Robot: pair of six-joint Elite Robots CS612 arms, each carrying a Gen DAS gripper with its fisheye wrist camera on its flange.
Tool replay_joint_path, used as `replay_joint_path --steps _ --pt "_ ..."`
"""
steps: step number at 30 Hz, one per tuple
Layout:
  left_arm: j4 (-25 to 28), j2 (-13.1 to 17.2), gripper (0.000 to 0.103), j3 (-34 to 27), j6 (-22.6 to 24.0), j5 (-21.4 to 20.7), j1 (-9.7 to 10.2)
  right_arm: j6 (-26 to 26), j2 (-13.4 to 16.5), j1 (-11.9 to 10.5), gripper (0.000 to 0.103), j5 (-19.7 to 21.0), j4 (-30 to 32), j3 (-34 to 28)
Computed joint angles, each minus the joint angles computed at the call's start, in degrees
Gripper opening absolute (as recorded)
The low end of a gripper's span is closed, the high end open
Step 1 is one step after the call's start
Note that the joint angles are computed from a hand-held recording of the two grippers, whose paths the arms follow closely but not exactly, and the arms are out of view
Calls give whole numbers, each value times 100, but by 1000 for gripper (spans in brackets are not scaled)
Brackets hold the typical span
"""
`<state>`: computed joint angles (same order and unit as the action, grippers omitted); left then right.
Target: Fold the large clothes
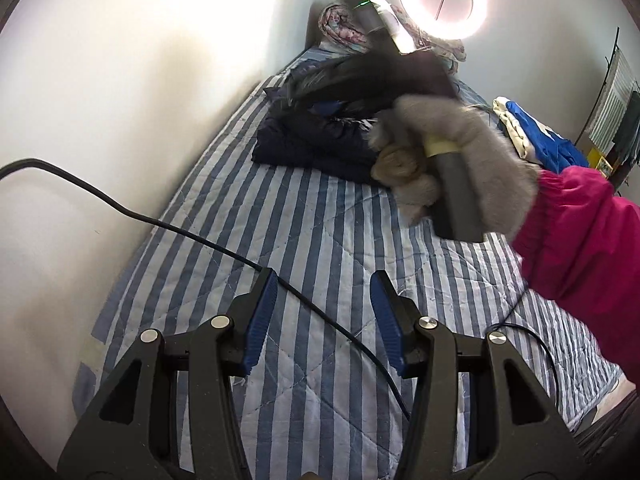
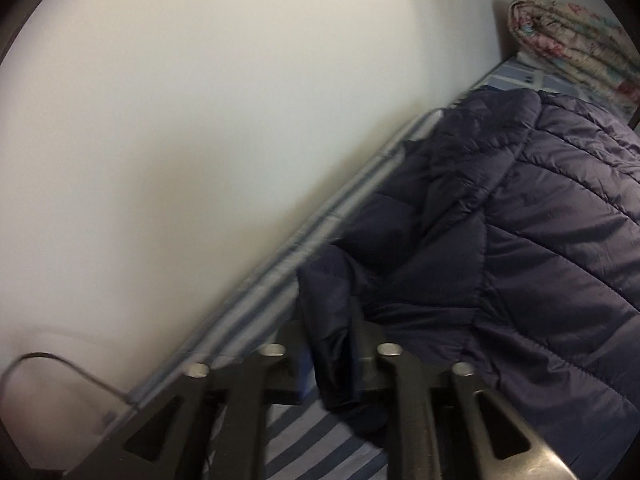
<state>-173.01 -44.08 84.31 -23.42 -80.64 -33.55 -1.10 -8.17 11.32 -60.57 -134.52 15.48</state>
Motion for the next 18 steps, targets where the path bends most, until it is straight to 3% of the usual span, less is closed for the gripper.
replay_joint_path --steps 3,7,11,18 --pt "-8 -4 50 -21 41 -5 -2 73 -587 -124 37 337 -806 1079" --pt "13 65 50 -236 288 -1 -18 323 -1211 -295 37 116 -1835 2216" --pt "42 275 50 -741 610 91 -38 702 -1402 -469 37 -523 -2250 2607" --pt "439 1020 50 -2374 1117 213 -17 1429 -1219 -710 35 -1525 -2322 2419"
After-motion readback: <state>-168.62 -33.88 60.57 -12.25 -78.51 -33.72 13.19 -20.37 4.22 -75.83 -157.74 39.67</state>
